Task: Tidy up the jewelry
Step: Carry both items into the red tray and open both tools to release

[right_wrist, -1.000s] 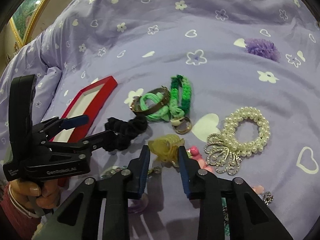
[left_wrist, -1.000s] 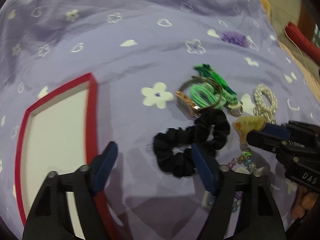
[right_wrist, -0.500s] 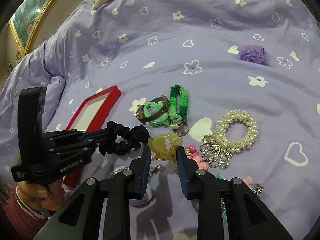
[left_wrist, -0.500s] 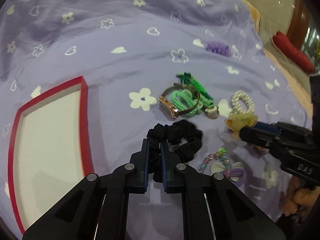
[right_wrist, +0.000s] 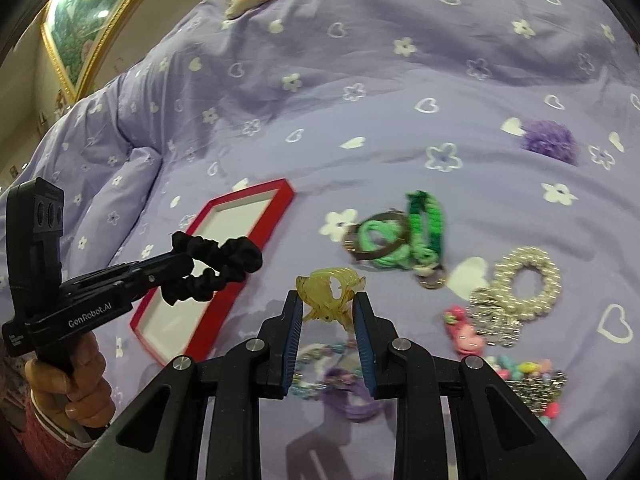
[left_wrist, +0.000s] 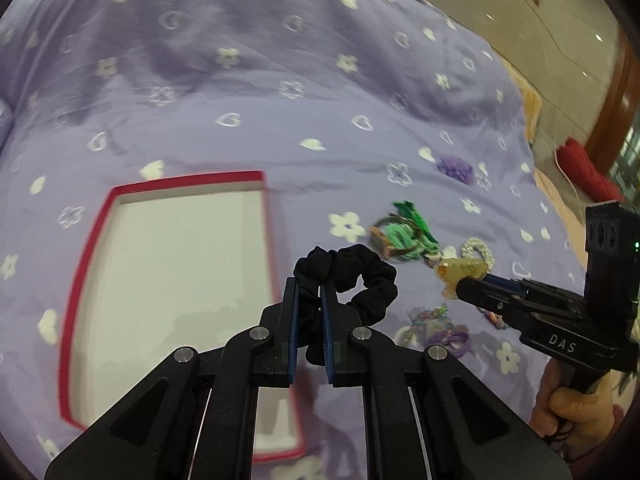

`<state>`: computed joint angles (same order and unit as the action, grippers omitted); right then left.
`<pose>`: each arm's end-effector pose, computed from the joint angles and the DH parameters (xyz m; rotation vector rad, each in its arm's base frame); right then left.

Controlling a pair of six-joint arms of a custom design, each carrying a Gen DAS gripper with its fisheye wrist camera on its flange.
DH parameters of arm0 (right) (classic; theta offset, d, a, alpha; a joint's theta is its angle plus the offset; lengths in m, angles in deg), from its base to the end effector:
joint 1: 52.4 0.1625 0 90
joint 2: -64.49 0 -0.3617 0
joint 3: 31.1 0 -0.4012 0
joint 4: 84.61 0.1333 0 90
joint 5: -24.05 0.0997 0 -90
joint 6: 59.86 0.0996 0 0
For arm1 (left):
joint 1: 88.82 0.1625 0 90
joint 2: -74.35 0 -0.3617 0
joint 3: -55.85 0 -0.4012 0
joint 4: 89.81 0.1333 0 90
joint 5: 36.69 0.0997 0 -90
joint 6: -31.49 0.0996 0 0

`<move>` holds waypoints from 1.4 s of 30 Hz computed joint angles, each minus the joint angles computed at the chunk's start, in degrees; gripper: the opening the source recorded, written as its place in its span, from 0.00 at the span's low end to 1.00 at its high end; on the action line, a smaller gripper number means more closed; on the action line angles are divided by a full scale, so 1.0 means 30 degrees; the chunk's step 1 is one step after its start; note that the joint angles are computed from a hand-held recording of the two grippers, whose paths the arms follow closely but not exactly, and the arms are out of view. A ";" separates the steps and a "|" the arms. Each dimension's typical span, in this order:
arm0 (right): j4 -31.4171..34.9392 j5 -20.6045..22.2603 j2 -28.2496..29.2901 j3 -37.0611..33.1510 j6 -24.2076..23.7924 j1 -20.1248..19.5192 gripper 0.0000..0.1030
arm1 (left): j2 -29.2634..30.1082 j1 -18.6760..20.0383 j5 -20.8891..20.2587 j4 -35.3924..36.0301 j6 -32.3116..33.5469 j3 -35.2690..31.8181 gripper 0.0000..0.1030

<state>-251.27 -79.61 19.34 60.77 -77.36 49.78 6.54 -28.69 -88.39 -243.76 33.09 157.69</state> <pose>0.2476 -0.6267 0.0927 0.6287 -2.7220 0.7303 -0.1270 -0.6127 0.2549 0.4525 2.4571 -0.8556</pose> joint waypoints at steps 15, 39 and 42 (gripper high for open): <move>0.2045 0.1496 0.3283 -0.3367 -0.0553 0.1662 0.25 | -0.2246 0.1469 0.1328 -0.0247 -0.1331 0.0986 0.08; 0.8319 -0.0658 1.0249 -1.2736 -0.1856 0.2336 0.25 | 0.0384 0.4662 0.0967 0.2319 -0.2790 -0.2694 0.12; 0.8502 -0.0759 1.0374 -1.2915 -0.2125 0.2326 0.26 | 0.0464 0.4695 0.1241 0.2779 -0.3068 -0.2758 0.16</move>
